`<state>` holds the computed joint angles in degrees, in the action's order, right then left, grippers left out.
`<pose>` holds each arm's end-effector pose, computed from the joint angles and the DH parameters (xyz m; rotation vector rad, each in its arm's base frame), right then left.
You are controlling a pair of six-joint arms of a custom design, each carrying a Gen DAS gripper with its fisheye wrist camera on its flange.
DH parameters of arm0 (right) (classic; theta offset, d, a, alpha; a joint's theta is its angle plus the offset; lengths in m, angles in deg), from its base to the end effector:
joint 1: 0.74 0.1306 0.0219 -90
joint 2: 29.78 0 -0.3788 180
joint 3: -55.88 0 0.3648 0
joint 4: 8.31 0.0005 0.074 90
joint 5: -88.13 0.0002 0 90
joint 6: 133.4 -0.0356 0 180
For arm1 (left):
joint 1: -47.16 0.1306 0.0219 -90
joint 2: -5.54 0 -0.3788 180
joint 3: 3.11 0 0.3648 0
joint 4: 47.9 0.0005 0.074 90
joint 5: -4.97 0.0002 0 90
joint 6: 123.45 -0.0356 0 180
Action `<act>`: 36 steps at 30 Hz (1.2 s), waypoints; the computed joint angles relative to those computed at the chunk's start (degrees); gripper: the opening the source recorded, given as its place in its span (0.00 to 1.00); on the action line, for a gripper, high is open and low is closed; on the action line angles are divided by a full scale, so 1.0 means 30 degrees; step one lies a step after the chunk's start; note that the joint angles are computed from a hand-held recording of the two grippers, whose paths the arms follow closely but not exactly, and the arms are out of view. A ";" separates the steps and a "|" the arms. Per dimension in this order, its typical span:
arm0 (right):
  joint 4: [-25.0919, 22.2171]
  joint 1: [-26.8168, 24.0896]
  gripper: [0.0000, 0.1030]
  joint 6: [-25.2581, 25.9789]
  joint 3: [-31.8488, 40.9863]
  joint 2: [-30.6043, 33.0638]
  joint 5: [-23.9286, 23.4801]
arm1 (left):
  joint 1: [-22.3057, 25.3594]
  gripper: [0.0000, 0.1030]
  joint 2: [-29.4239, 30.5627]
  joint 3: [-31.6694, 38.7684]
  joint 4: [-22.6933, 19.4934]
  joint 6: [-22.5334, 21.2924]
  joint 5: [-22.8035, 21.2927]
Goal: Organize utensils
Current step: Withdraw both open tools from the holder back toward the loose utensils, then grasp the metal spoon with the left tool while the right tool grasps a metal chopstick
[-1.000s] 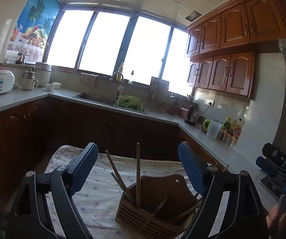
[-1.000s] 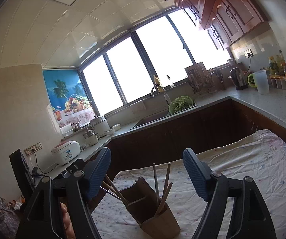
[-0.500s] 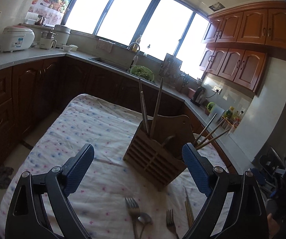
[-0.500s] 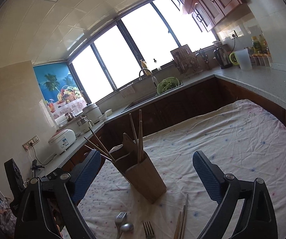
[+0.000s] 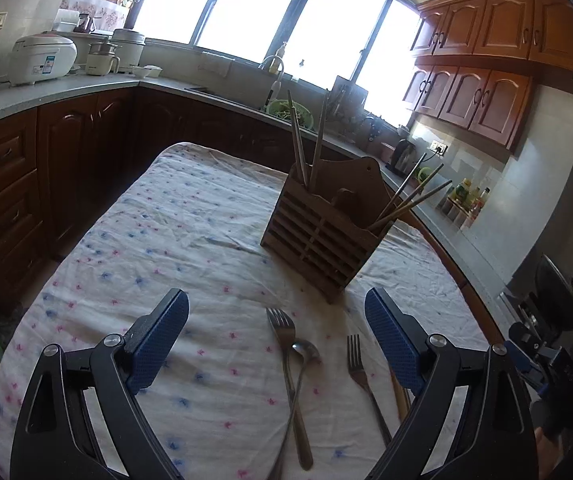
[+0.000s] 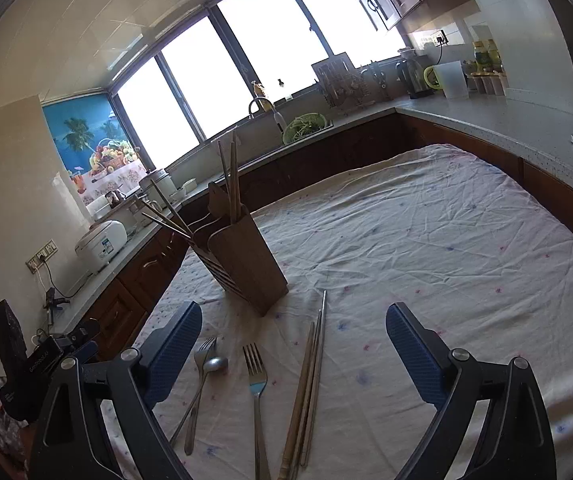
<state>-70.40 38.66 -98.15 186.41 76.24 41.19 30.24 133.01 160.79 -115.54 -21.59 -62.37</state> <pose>0.4311 0.3220 0.5849 0.6521 1.9304 0.1836 0.6054 -0.1990 0.5923 0.3354 2.1250 -0.7142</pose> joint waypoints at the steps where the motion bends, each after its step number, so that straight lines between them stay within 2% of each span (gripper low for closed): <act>1: -0.0179 0.0137 0.93 -0.0199 -0.0170 -0.0059 0.0122 | -0.0041 0.89 -0.0691 -0.1296 0.0591 -0.0197 -0.0076; 3: -0.0441 0.0422 0.93 -0.0385 -0.0507 -0.0153 0.0431 | -0.0112 0.89 -0.2014 -0.3789 0.1746 -0.0503 -0.0142; 7: -0.0576 0.0865 0.93 -0.1004 -0.1313 -0.0439 0.0698 | -0.0247 0.89 -0.3537 -0.6791 0.3019 -0.1088 -0.0258; 15: -0.1367 0.1377 0.93 -0.1851 -0.1902 -0.0608 0.0876 | -0.0499 0.89 -0.4611 -0.9197 0.3142 -0.2096 -0.0350; 22: -0.1856 0.1424 0.91 -0.2132 -0.2209 -0.0656 0.0424 | -0.0684 0.89 -0.4626 -0.9339 0.2804 -0.2739 -0.0620; 26: -0.2075 0.1309 0.89 -0.1720 -0.1827 -0.0388 0.0033 | -0.0839 0.89 -0.4206 -0.8618 0.2210 -0.3384 -0.0609; 30: -0.2683 0.1079 0.80 -0.1234 -0.1036 0.0112 -0.0474 | -0.0944 0.82 -0.3563 -0.7671 0.1512 -0.3796 -0.0268; 32: -0.3027 0.0892 0.73 -0.1085 -0.0736 0.0314 -0.0915 | -0.1036 0.75 -0.3038 -0.6822 0.0821 -0.4112 -0.0052; 35: -0.3912 0.0484 0.62 -0.0875 0.0087 0.0845 -0.1664 | -0.1262 0.73 -0.2016 -0.5054 -0.0524 -0.4845 -0.0111; 36: -0.4011 0.0320 0.55 -0.0731 0.0259 0.0957 -0.2049 | -0.1357 0.72 -0.1587 -0.4293 -0.1099 -0.5100 -0.0196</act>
